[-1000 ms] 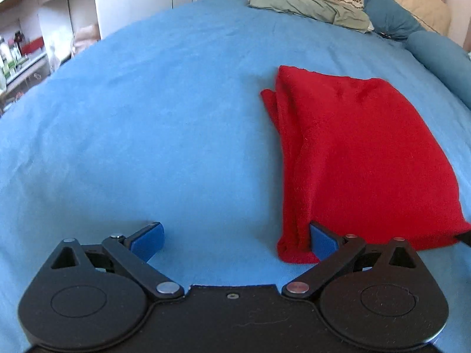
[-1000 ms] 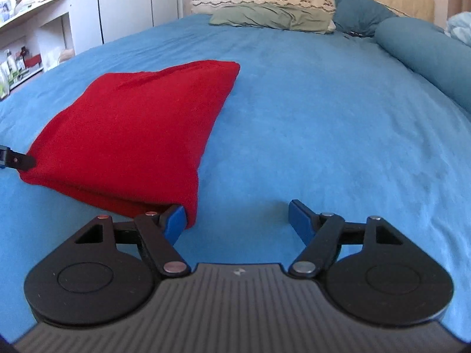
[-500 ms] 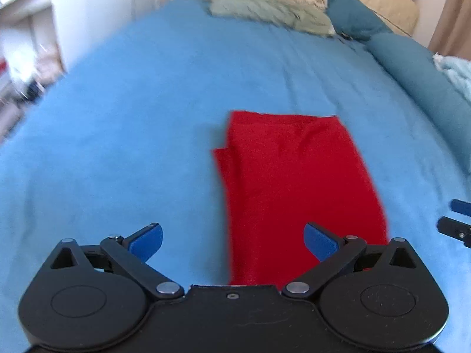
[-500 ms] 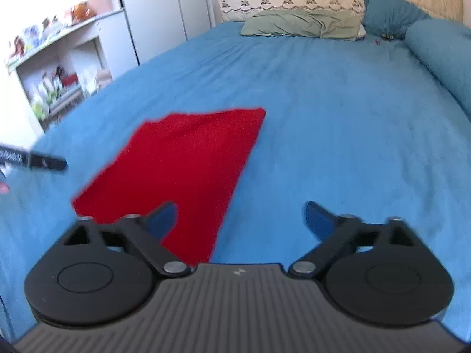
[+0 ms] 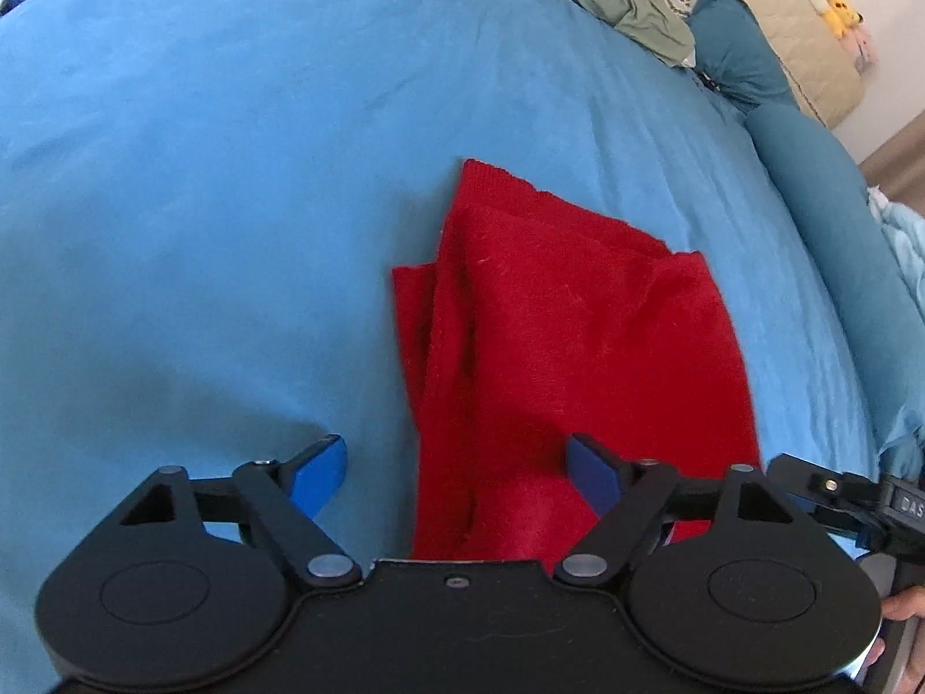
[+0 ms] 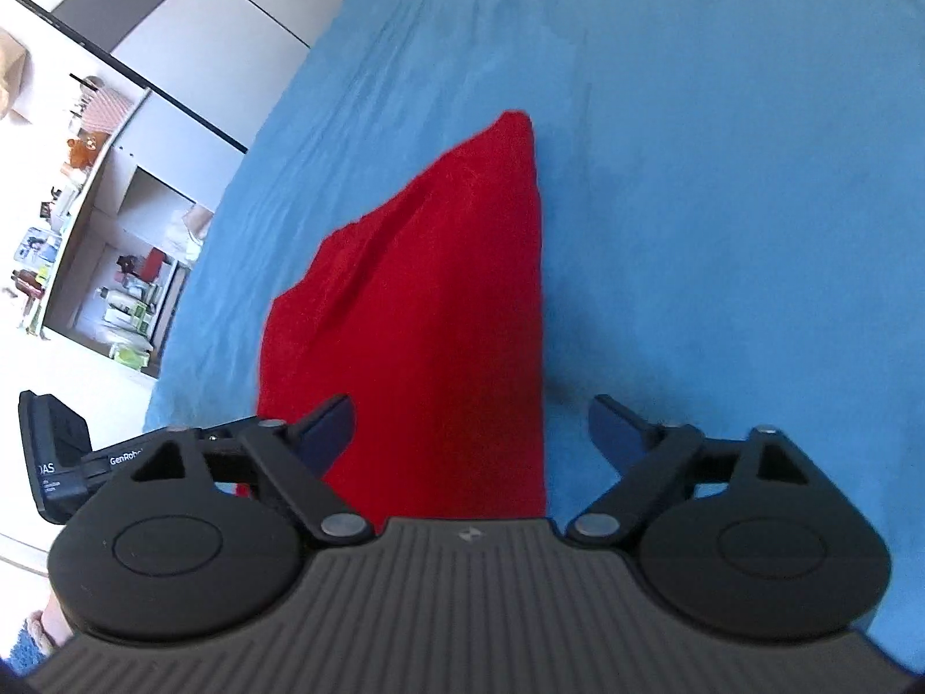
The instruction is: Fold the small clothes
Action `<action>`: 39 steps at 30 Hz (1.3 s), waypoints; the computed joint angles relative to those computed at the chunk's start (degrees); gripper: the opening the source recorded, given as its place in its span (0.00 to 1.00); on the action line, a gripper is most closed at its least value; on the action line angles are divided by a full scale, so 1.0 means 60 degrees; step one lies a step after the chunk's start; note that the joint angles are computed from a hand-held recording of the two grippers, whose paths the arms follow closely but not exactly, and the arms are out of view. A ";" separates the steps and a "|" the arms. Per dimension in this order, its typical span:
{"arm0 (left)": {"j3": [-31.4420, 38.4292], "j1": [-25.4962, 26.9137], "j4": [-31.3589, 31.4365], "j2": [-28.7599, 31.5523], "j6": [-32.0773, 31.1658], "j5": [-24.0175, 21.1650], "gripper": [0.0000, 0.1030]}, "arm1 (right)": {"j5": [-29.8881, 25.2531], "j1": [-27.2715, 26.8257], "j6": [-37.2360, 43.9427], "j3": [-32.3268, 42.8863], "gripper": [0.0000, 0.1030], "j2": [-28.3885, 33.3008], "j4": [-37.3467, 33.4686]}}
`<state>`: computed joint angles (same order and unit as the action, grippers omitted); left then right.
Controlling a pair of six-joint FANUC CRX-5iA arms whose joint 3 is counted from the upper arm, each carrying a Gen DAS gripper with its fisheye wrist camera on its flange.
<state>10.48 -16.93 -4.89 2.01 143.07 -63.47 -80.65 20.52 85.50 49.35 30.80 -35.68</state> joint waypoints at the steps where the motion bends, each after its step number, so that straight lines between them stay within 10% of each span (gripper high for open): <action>1: 0.0033 -0.0056 -0.0086 0.0015 -0.0044 0.0046 0.83 | 0.0018 0.0035 0.0055 0.0054 0.88 0.0098 0.0013; 5: -0.0070 -0.0033 0.0071 0.0101 -0.0361 0.0520 0.50 | 0.0291 0.0311 0.0381 0.0001 0.78 0.0248 0.0349; 10: 0.0296 -0.0407 -0.0644 0.0181 0.0051 0.0308 0.25 | 0.0907 0.0622 0.0713 -0.0548 0.44 -0.0093 0.0695; 16: 0.1597 -0.1090 -0.1292 0.0631 0.0171 -0.0603 0.21 | 0.1594 0.0558 0.1255 -0.1311 0.38 -0.0984 0.0573; 33: 0.4439 -0.5356 -0.3617 0.2611 0.2844 -0.2457 0.23 | 0.0164 -0.2191 0.3112 -0.5015 0.40 -0.4673 -0.0232; 36: 0.5150 -0.5781 -0.4266 0.3027 0.3048 -0.3426 0.41 | 0.0570 -0.2379 0.2952 -0.5709 0.52 -0.5036 -0.0018; 39: 0.5775 -0.6153 -0.4996 0.3263 0.2861 -0.4215 0.78 | 0.0826 -0.2540 0.3119 -0.5984 0.86 -0.5362 0.0105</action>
<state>45.13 -53.85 -34.87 21.59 160.24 -88.76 -75.69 5.28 104.22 13.44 -1.37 -35.05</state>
